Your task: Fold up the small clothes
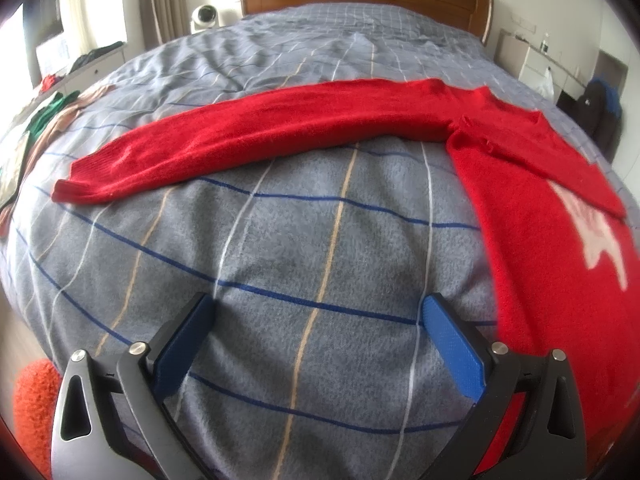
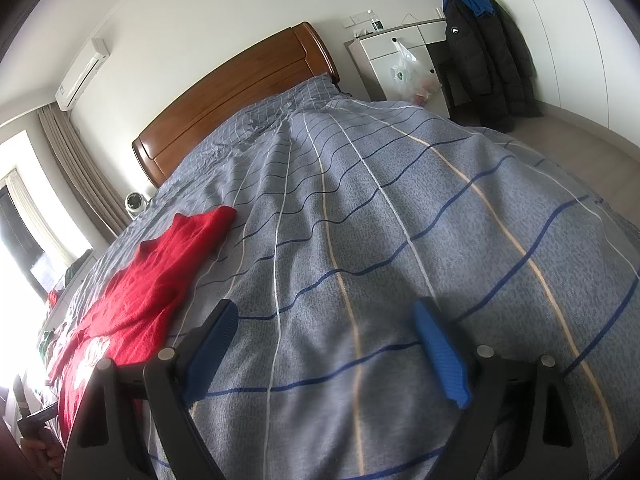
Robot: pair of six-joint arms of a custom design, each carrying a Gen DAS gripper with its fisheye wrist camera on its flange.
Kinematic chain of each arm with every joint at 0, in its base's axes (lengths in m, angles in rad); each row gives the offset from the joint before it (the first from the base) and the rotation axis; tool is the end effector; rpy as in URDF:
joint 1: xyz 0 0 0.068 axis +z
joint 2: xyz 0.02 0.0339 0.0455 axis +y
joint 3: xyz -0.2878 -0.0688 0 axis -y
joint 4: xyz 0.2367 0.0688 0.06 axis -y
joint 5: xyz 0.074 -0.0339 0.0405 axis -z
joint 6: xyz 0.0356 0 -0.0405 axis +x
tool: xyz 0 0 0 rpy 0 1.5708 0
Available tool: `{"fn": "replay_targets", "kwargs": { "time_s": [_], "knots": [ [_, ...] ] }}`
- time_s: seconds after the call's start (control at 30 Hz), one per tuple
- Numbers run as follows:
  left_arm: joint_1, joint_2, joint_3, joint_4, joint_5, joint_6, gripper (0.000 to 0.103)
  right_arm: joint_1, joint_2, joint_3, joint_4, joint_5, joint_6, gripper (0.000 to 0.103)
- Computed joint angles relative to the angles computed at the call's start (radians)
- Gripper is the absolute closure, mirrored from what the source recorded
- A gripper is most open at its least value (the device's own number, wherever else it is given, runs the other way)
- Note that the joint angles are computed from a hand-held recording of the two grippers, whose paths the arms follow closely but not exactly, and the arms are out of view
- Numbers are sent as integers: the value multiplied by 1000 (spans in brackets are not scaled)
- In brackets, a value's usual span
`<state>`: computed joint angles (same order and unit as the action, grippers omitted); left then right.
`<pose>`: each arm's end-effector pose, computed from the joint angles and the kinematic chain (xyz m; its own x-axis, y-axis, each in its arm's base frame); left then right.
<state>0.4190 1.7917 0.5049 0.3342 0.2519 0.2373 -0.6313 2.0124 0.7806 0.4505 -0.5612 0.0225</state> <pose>0.2501 0.1017 0.0955 -0.7852 -0.1005 -0.6111 -0.0797 0.9949 -0.0612 0.2955 -0.1926 0.0971 -0.5640 0.4359 -0.7014 0.2074 0.8969 0.3907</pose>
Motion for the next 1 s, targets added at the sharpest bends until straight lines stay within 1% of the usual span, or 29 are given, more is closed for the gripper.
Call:
{"fn": "replay_targets", "kwargs": {
  "time_s": [0.07,0.13,0.17,0.2,0.23,0.27,0.33,0.37,0.47,0.5,0.57,0.6,0.67,0.7,0.73,0.77,0.8,0.87,0.9,1.0],
  "knots": [
    [34,-24,21,-54,41,-2,0,0,-1,0,0,0,0,15],
    [88,-50,69,-149,104,-6,0,0,0,0,-1,1,-1,15],
    [126,-54,112,-218,151,-7,0,0,0,0,-1,1,-1,15],
    [183,-43,188,-316,223,-5,0,0,0,0,-1,1,-1,15],
    [230,-23,261,-388,275,-10,0,0,0,0,-1,2,-1,15],
    [257,-3,315,-434,298,-15,0,0,0,0,0,2,-1,15],
    [319,83,509,-569,319,-41,0,2,2,-1,5,5,0,15],
    [332,122,585,-616,308,-51,0,2,3,-2,8,5,-1,15],
    [341,282,840,-768,231,-50,1,0,3,-4,13,3,0,15],
    [338,339,917,-801,185,-60,1,-1,3,-4,13,1,0,15],
    [337,401,991,-810,108,-96,2,-5,3,-3,16,-2,0,15],
    [339,424,1012,-796,66,-118,2,-7,4,0,13,-4,-1,15],
    [340,445,1025,-774,28,-143,2,-6,4,-2,15,-3,-1,15],
    [341,453,1030,-778,30,-152,3,-8,6,2,13,-5,-2,15],
    [340,456,1028,-785,38,-152,12,-6,5,-1,15,-4,-1,15],
    [337,458,1026,-801,49,-146,31,-5,4,-2,17,-3,-1,15],
    [330,460,1028,-824,56,-129,42,-7,5,1,15,-5,-2,15],
    [309,458,1033,-859,64,-99,98,-6,5,-1,16,-4,-1,15],
    [298,454,1043,-885,81,-98,99,-8,4,-1,17,-6,-2,15],
    [242,374,1043,-909,143,-130,99,-12,5,-2,21,-12,-2,15]
  ]
}}
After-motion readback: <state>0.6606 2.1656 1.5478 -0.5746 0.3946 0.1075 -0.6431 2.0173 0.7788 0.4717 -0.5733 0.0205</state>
